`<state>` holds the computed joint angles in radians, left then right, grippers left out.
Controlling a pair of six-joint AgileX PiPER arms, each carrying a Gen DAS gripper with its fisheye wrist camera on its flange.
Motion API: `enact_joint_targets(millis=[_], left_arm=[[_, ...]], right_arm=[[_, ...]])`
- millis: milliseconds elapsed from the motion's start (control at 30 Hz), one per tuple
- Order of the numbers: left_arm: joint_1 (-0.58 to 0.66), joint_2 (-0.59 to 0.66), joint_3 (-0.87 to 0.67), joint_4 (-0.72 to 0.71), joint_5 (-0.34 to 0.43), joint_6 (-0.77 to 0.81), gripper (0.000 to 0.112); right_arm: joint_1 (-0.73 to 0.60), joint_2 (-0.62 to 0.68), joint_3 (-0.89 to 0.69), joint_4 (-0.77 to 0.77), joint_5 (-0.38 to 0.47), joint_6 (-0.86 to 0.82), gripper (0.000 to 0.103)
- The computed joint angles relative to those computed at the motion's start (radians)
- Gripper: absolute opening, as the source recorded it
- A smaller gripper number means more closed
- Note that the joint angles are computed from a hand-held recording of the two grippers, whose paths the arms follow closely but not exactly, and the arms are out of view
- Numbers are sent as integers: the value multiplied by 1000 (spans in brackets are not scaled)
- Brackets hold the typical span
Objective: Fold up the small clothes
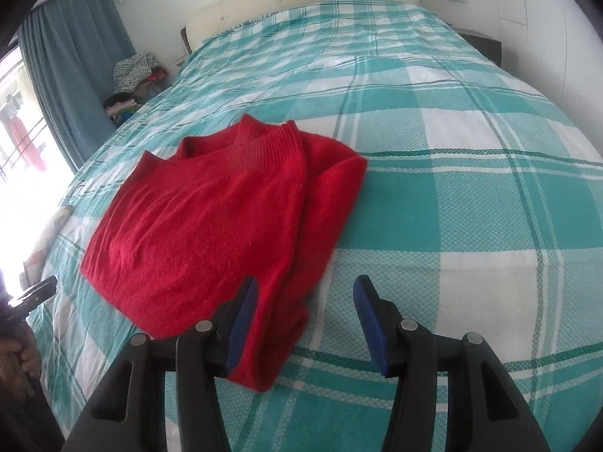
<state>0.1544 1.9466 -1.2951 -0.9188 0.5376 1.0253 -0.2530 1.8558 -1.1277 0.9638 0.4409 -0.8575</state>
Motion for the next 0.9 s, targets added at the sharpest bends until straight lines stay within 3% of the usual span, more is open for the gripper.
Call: enact_joint_targets(millis=[133,333,367,400,433,533,667,767,900], left_arm=[[4,25,7,-17,-41,47,88],[23,48,-32,-5,-10,21,88],[25,50,-39,-1,-4,13,88],[28,50,-43,2,-1,7,88],[29,49,-45,8,-1,0,88],[35,44,-51,57,-21,-42,88],[69,48,-83,65,15,-74,88],[91,43,-92,55,14,-72,88],[111,47,-109,96,-9,-114,88]], right_arm=[[-28,97,-102,72,81,24,60],[-21,248,-243,171,150,50,61],[-14,265,-270,159,163,73,54],[-2,278,-302,108,172,128,26],[13,284,-329,41,170,199,14],[58,249,-361,-126,140,382,11],[133,191,-444,-240,190,538,10],[219,219,-599,-350,256,701,10],[359,350,-882,-524,351,908,10]])
